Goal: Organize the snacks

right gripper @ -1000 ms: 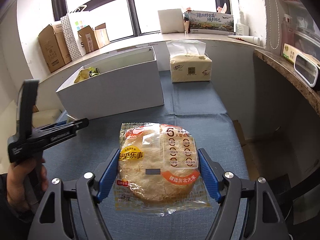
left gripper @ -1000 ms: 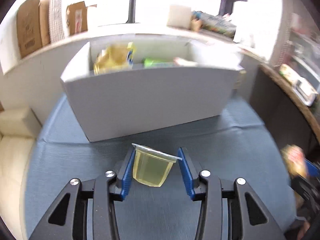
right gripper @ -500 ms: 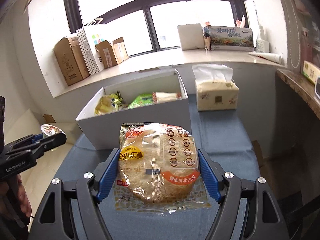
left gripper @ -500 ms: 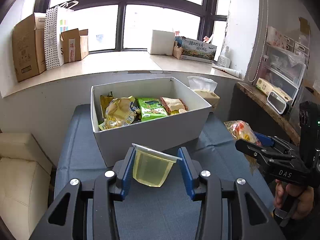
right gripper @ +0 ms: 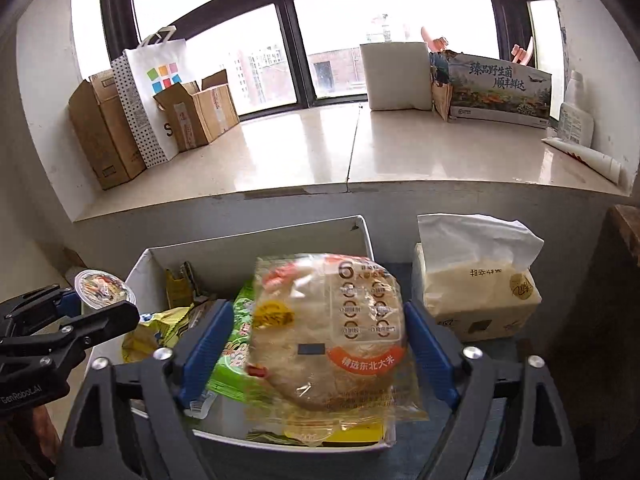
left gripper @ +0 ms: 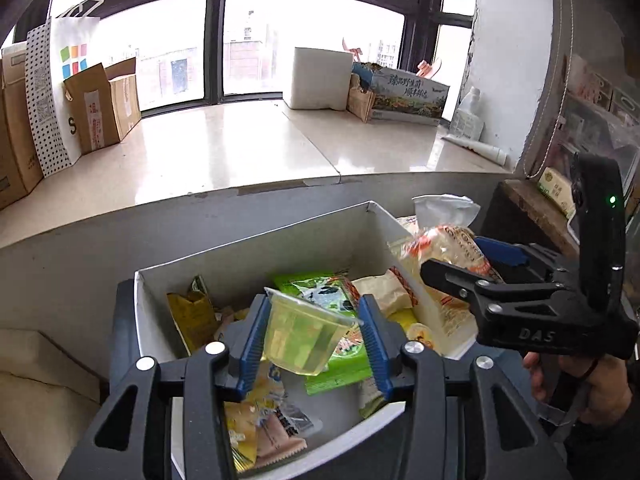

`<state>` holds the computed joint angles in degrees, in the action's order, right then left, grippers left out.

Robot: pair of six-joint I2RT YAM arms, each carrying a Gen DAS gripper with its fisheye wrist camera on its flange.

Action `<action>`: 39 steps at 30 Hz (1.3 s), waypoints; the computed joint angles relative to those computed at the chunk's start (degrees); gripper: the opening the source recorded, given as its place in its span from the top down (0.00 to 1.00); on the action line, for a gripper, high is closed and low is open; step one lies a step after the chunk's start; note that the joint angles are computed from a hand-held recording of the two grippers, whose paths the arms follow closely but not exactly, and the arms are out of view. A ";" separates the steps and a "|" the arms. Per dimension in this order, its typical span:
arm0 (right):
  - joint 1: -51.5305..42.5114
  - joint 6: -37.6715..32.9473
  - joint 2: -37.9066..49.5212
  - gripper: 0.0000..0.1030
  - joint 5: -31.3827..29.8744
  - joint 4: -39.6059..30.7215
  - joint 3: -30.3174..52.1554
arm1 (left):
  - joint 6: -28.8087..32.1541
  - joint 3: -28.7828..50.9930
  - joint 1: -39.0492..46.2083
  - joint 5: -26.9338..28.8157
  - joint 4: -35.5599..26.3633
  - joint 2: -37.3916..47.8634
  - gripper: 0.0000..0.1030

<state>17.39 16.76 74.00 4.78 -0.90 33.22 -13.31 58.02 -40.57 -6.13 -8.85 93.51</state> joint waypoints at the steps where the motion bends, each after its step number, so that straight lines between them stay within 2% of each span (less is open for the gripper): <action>1: -0.52 0.14 1.15 0.00 -0.35 -0.80 1.10 | 0.01 1.69 0.36 -1.49 -1.11 1.63 0.28; 2: -1.34 0.04 1.31 0.00 -1.23 -0.71 1.26 | -0.65 1.94 0.98 -1.84 -0.93 2.16 0.08; 3: -1.94 0.14 0.81 0.00 -1.96 -0.12 0.70 | -1.20 0.55 2.00 -0.49 0.86 1.58 0.01; 6: -3.49 0.15 -1.62 0.00 -4.63 1.85 -2.06 | -1.18 -2.66 2.64 -0.15 3.38 -0.65 0.01; 9: -1.63 -1.39 -2.29 0.00 -0.71 1.57 -2.70 | -0.33 -4.83 1.48 -4.37 4.58 -2.62 0.00; 14: 1.09 -0.73 -4.41 0.00 2.18 -0.13 -3.11 | -1.05 -6.63 -0.37 -8.74 3.55 -6.24 0.00; 17: 6.68 -1.35 -9.11 0.00 8.63 -2.83 -3.73 | -2.39 -11.99 -3.99 -15.72 5.56 -13.98 0.00; 19: 12.90 -1.36 -13.57 0.00 16.12 -6.17 -3.89 | -4.03 -15.57 -6.73 -19.07 5.36 -20.46 0.00; 23: 27.64 2.31 -21.48 0.00 31.26 -15.86 -3.02 | -9.21 -20.00 -11.37 -21.43 -1.02 -32.14 0.00; 24: 31.13 4.34 -23.20 0.00 33.73 -18.73 -2.64 | -11.89 -20.54 -13.46 -24.81 -3.80 -34.52 0.00; 27: 39.27 14.17 -27.99 0.00 36.18 -28.95 -0.84 | -21.06 -19.90 -22.74 -39.08 -16.79 -39.74 0.00; 29: 46.73 22.04 -30.28 0.00 40.87 -36.35 0.50 | -30.18 -19.09 -30.07 -46.78 -26.98 -41.92 0.00; 31: 57.76 34.40 -28.94 0.00 49.33 -47.54 3.59 | -38.96 -17.79 -36.74 -49.18 -36.80 -42.90 0.00; 33: 70.42 57.61 -22.21 0.00 57.28 -64.83 8.16 | -51.09 -15.43 -44.22 -51.15 -48.24 -40.73 0.00; 34: 75.21 67.25 -18.82 0.00 57.69 -71.58 9.97 | -60.11 -13.69 -48.16 -52.52 -55.23 -38.00 0.00; 36: 82.63 80.37 -13.62 0.00 55.47 -79.02 11.73 | -78.49 -10.89 -55.70 -53.39 -68.18 -32.02 0.00; 37: 85.77 85.48 -11.48 0.00 54.11 -81.19 12.06 | -83.27 -10.43 -58.86 -52.93 -71.00 -30.76 0.00; 39: 90.98 94.78 -7.59 0.00 51.35 -84.82 12.88 | -88.15 -10.18 -63.92 -51.41 -72.62 -30.23 0.00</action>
